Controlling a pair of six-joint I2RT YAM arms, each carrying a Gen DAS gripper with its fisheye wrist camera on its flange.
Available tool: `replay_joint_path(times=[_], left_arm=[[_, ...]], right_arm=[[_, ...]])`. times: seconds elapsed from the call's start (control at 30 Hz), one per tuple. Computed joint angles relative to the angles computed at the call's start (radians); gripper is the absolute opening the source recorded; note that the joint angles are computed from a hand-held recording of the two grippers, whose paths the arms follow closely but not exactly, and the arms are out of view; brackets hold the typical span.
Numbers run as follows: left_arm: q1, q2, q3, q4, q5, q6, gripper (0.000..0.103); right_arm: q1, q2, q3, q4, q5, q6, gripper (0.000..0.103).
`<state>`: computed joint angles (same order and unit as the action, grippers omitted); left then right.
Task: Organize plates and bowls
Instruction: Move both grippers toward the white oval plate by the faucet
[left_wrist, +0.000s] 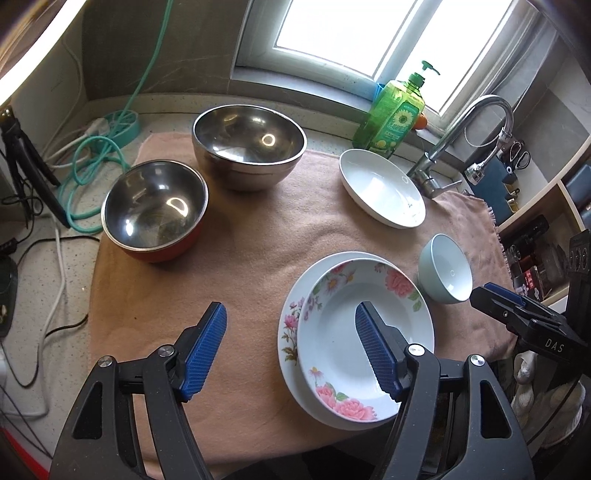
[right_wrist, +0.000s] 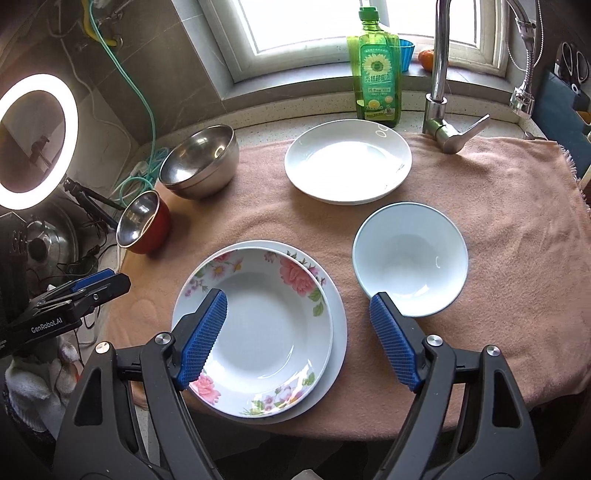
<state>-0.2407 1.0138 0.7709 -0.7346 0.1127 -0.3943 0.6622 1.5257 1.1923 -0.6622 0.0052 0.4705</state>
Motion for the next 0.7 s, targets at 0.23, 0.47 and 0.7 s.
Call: replay_joint_path(times=[0.23, 0.47, 0.7], left_arm=[[0.067, 0.057, 0.074, 0.019, 0.052, 0.082, 0.072], [0.040, 0.137, 0.149, 0.048, 0.039, 0.105, 0.072], [-0.042, 0.262, 0.235, 0.105, -0.016, -0.005, 0.072]], right_arm=[[-0.059, -0.020, 0.042, -0.008, 0.033, 0.073, 0.088], [-0.152, -0.038, 0.081, -0.003, 0.038, 0.013, 0.088], [-0.280, 0.064, 0.211, -0.066, -0.051, -0.163, 0.088]])
